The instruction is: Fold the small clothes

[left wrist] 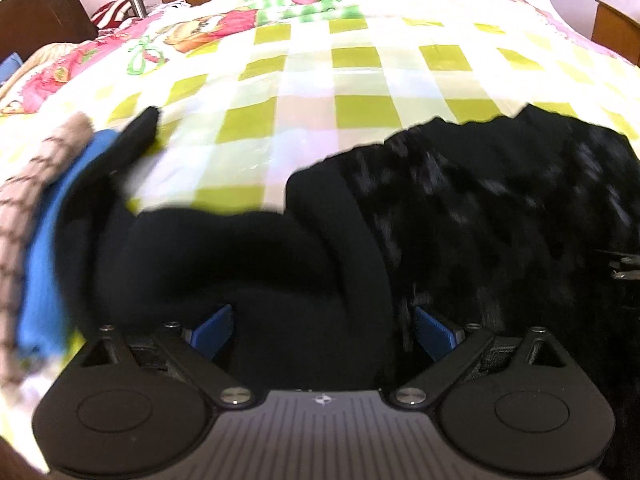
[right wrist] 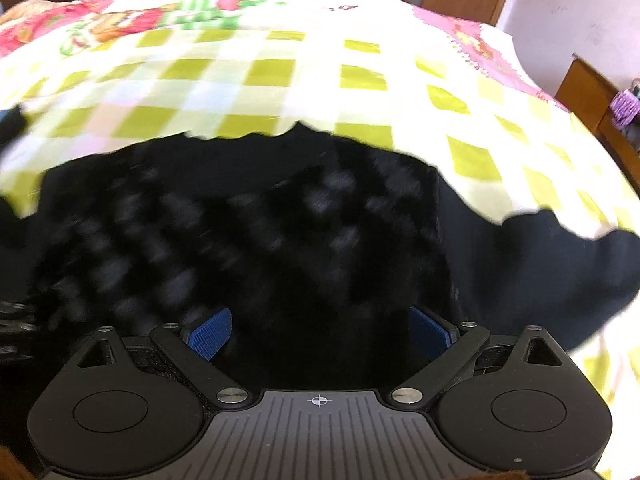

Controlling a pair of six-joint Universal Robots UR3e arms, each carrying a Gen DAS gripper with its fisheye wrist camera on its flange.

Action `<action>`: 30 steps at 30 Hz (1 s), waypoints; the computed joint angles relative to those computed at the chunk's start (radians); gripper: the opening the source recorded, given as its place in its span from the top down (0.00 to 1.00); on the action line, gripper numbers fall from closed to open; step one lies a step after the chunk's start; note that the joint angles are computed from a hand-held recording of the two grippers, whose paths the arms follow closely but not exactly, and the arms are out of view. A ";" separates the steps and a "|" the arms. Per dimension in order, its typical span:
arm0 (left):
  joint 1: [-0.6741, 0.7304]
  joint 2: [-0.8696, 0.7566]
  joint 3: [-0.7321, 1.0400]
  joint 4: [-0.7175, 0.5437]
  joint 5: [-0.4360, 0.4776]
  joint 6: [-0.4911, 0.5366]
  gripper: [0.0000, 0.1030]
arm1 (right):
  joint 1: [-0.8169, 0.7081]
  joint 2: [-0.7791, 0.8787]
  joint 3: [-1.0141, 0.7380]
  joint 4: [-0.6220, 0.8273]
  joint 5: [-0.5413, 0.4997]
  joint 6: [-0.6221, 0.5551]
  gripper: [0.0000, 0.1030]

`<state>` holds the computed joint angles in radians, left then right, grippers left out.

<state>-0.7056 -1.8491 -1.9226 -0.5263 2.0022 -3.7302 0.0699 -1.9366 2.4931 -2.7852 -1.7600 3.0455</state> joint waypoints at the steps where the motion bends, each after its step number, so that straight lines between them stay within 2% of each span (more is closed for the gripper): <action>1: 0.011 -0.033 0.016 0.028 -0.003 0.020 0.00 | -0.010 0.058 0.001 -0.063 -0.007 -0.012 0.08; 3: 0.024 -0.083 0.044 0.060 -0.005 0.050 0.00 | -0.066 0.123 -0.007 -0.100 0.035 -0.028 0.01; 7: 0.061 -0.133 0.058 0.143 -0.032 0.092 0.00 | -0.128 0.176 -0.010 -0.149 0.082 -0.003 0.00; 13: 0.100 -0.204 0.149 0.173 -0.034 0.140 0.00 | -0.111 0.261 -0.038 -0.237 0.051 0.054 0.00; 18: 0.145 -0.303 0.294 0.164 -0.016 0.191 0.00 | -0.090 0.408 -0.183 -0.265 -0.008 0.113 0.00; 22: 0.162 -0.350 0.372 0.157 -0.016 0.208 0.00 | -0.034 0.566 -0.340 -0.267 -0.109 0.141 0.00; 24: 0.171 -0.322 0.334 0.178 -0.028 0.208 0.00 | -0.006 0.575 -0.373 -0.238 -0.146 0.135 0.02; 27: 0.191 -0.202 0.145 0.291 -0.066 0.210 0.00 | 0.023 0.456 -0.288 -0.240 -0.175 0.122 0.03; 30: 0.240 -0.029 -0.100 0.383 -0.129 0.196 0.00 | 0.066 0.356 -0.267 -0.174 -0.128 0.133 0.03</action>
<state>-0.4653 -1.8777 -2.0222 -0.1430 1.8728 -3.5341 0.1359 -1.5804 2.2262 -2.9588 -1.8879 3.1785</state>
